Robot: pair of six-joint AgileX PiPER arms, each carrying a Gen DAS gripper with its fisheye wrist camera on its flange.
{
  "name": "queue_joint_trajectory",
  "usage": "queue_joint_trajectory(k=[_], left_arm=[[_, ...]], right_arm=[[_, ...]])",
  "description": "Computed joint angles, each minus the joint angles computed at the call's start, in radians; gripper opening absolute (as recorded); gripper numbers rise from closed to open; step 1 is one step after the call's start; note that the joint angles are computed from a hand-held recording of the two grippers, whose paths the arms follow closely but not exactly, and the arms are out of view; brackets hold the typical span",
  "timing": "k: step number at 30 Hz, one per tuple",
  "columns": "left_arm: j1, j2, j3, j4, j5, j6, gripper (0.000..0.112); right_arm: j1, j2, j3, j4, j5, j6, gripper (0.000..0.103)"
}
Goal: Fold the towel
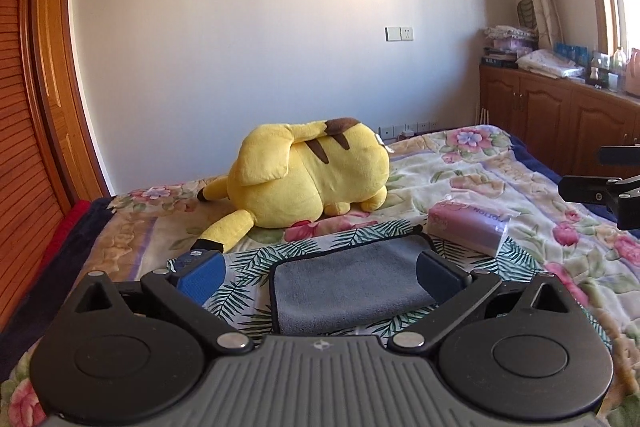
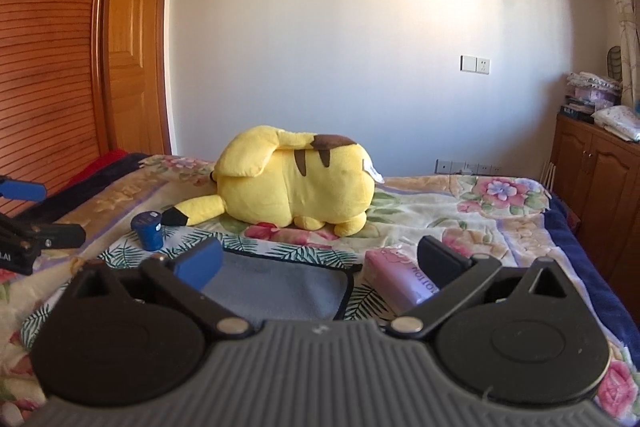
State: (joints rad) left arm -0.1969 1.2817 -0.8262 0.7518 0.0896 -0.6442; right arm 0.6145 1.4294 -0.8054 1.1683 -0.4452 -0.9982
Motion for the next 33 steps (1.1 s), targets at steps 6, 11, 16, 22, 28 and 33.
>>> queue_joint_trajectory(k=[6, 11, 16, 22, 28, 33], left_arm=[[-0.071, -0.101, 0.04, 0.185, 0.121, -0.237, 0.087], [-0.106, -0.175, 0.078, 0.202, 0.182, -0.311, 0.087], [-0.159, -0.233, 0.111, 0.28, 0.24, -0.43, 0.087], [-0.231, -0.28, 0.166, 0.372, 0.288, -0.52, 0.087], [-0.283, -0.319, 0.243, 0.465, 0.308, -0.619, 0.087], [-0.355, -0.34, 0.313, 0.591, 0.365, -0.787, 0.087]], right_arm=[[0.076, -0.088, 0.035, 0.138, -0.058, -0.12, 0.103], [0.146, -0.138, 0.063, 0.206, -0.111, -0.167, 0.103], [0.216, -0.17, 0.085, 0.25, -0.16, -0.187, 0.103], [0.293, -0.191, 0.128, 0.263, -0.219, -0.159, 0.103], [0.342, -0.2, 0.165, 0.255, -0.255, -0.118, 0.103], [0.363, -0.193, 0.194, 0.235, -0.278, -0.068, 0.103]])
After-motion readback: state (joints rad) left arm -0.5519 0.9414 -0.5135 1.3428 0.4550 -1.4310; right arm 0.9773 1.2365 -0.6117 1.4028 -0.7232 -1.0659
